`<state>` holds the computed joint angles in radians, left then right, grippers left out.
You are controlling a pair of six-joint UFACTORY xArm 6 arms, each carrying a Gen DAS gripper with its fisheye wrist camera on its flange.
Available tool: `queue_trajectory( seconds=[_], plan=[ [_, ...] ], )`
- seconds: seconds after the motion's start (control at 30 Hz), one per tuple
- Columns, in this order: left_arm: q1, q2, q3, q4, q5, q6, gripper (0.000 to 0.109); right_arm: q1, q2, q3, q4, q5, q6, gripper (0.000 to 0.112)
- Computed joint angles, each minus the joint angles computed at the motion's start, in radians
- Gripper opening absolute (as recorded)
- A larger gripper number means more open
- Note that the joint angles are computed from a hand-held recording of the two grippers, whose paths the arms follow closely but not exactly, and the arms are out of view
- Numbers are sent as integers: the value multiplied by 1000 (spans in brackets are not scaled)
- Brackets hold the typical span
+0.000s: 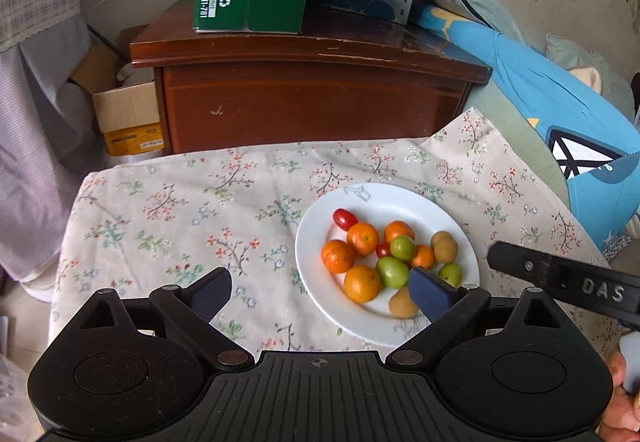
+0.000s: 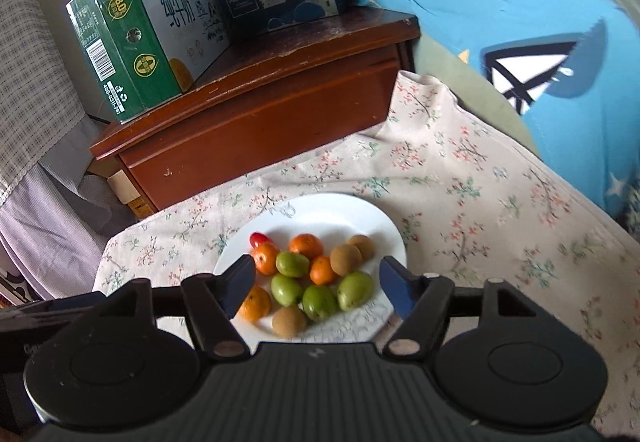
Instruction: Organize fruits
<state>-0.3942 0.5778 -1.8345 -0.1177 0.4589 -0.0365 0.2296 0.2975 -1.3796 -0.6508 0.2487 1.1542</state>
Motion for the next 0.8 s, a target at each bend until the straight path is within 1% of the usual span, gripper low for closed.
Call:
queue_trajectory(
  seconds=[0.17,0.27,0.33,0.4,0.47,0.57,0.63,0.7,0.73,0.8],
  plan=[
    [-2,-44,36,33,36,-15,97,12,-61,60,42,23,-17,80],
    [-4,-69,54,37,55,9,97,16,-97,91,61,32,-33,86],
    [-5,-85,61,34,73,30,97,19,-120,108,48,41,-27,94],
    [-5,-102,69,14,97,62,97,28,-141,114,55,82,-38,99],
    [-6,-122,85,-11,111,107,98,38,-157,113,71,135,-56,99],
    [-13,-138,109,3,101,137,100,44,-172,130,61,151,-52,100],
    [-20,-131,108,31,91,128,100,51,-159,114,97,185,-81,100],
    [-24,-116,96,78,86,92,100,61,-138,82,140,236,-115,100],
    [-24,-106,83,90,95,76,100,65,-128,68,137,264,-109,100],
    [-22,-85,54,84,113,55,100,69,-113,49,139,291,-109,100]
  ],
)
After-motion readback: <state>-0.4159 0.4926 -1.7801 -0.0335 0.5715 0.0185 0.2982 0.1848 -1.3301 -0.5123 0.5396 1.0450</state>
